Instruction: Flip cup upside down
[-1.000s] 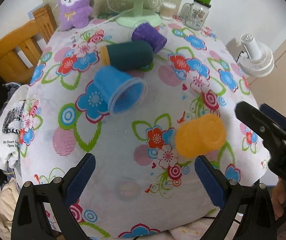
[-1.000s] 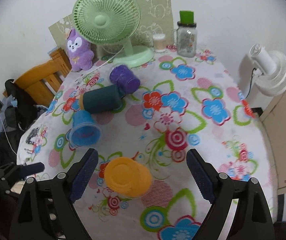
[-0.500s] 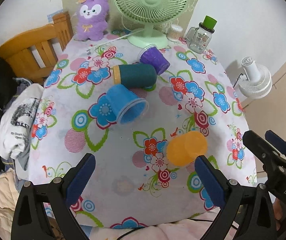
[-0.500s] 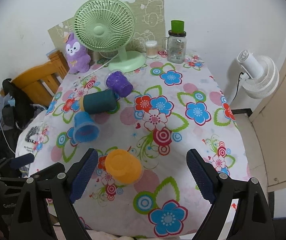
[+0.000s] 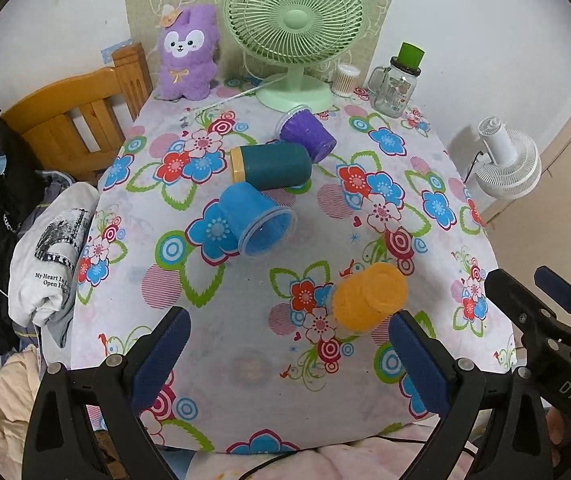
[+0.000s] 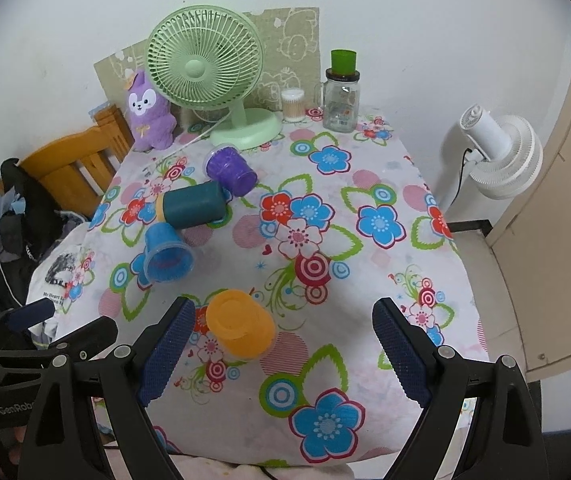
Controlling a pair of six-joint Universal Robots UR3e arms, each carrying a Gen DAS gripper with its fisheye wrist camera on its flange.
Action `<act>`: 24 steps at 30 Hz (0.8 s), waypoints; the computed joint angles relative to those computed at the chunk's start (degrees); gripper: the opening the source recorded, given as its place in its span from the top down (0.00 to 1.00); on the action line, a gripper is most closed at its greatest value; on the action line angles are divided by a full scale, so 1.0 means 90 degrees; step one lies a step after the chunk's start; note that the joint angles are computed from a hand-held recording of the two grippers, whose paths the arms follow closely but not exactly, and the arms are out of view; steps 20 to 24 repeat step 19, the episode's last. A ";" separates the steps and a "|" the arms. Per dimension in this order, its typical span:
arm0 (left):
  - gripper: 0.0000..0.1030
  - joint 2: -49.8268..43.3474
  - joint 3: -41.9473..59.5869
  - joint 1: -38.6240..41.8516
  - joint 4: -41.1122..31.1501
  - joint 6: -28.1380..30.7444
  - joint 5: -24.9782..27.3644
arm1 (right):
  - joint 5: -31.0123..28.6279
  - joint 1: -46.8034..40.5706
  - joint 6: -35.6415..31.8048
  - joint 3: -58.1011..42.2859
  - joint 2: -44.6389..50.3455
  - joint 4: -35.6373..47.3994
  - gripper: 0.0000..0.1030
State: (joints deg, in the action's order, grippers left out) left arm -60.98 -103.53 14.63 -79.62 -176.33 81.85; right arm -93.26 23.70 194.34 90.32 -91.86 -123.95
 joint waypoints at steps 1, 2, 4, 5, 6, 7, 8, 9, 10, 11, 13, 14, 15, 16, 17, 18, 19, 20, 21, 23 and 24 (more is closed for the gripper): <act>0.02 0.0011 0.0000 -0.0007 0.0022 0.0003 0.0008 | -0.0027 0.0015 0.0014 -0.0009 -0.0010 0.0000 0.11; 0.02 0.0004 0.0005 -0.0026 0.0048 0.0001 0.0028 | -0.0049 0.0023 0.0022 -0.0004 -0.0019 -0.0010 0.11; 0.02 -0.0001 0.0009 -0.0061 0.0101 -0.0020 0.0070 | -0.0092 0.0040 0.0031 -0.0015 -0.0026 -0.0019 0.11; 0.02 0.0008 0.0005 -0.0059 0.0113 -0.0017 0.0063 | -0.0110 0.0049 0.0039 -0.0026 -0.0027 -0.0020 0.11; 0.02 0.0019 -0.0004 -0.0057 0.0123 -0.0016 0.0058 | -0.0129 0.0071 0.0059 -0.0031 -0.0020 -0.0025 0.11; 0.02 0.0030 -0.0011 -0.0053 0.0130 -0.0014 0.0051 | -0.0139 0.0078 0.0068 -0.0029 -0.0031 -0.0026 0.11; 0.02 0.0034 -0.0015 -0.0057 0.0141 -0.0022 0.0055 | -0.0149 0.0086 0.0073 -0.0029 -0.0034 -0.0028 0.11; 0.02 0.0035 -0.0017 -0.0057 0.0149 -0.0024 0.0056 | -0.0155 0.0092 0.0077 -0.0031 -0.0032 -0.0029 0.11; 0.02 0.0034 -0.0021 -0.0063 0.0158 -0.0026 0.0063 | -0.0155 0.0092 0.0077 -0.0031 -0.0032 -0.0029 0.11; 0.02 0.0034 -0.0026 -0.0069 0.0165 -0.0028 0.0070 | -0.0158 0.0095 0.0079 -0.0034 -0.0031 -0.0029 0.11; 0.02 0.0045 -0.0026 -0.0047 0.0157 -0.0014 0.0063 | -0.0157 0.0094 0.0078 -0.0030 -0.0034 -0.0025 0.11; 0.02 0.0047 -0.0029 -0.0039 0.0156 -0.0010 0.0056 | -0.0160 0.0097 0.0075 -0.0034 -0.0035 -0.0018 0.11; 0.02 0.0045 -0.0030 -0.0045 0.0158 -0.0011 0.0059 | -0.0157 0.0095 0.0079 -0.0028 -0.0034 -0.0026 0.11; 0.02 0.0042 -0.0027 -0.0047 0.0156 -0.0008 0.0068 | -0.0156 0.0096 0.0081 -0.0035 -0.0032 -0.0014 0.11; 0.02 0.0034 -0.0006 -0.0045 0.0141 -0.0005 0.0071 | -0.0153 0.0096 0.0083 -0.0042 -0.0024 -0.0005 0.11; 0.02 0.0030 0.0008 -0.0039 0.0129 0.0000 0.0068 | -0.0144 0.0093 0.0088 -0.0046 -0.0028 0.0012 0.11; 0.01 0.0036 -0.0004 -0.0039 0.0139 -0.0005 0.0062 | -0.0139 0.0093 0.0091 -0.0056 -0.0023 0.0022 0.11; 0.01 0.0036 -0.0004 -0.0039 0.0139 -0.0005 0.0062 | -0.0139 0.0093 0.0091 -0.0056 -0.0023 0.0022 0.11; 0.01 0.0036 -0.0004 -0.0039 0.0139 -0.0005 0.0062 | -0.0139 0.0093 0.0091 -0.0056 -0.0023 0.0022 0.11; 0.01 0.0036 -0.0004 -0.0039 0.0139 -0.0005 0.0062 | -0.0139 0.0093 0.0091 -0.0056 -0.0023 0.0022 0.11; 0.01 0.0036 -0.0004 -0.0039 0.0139 -0.0005 0.0062 | -0.0139 0.0093 0.0091 -0.0056 -0.0023 0.0022 0.11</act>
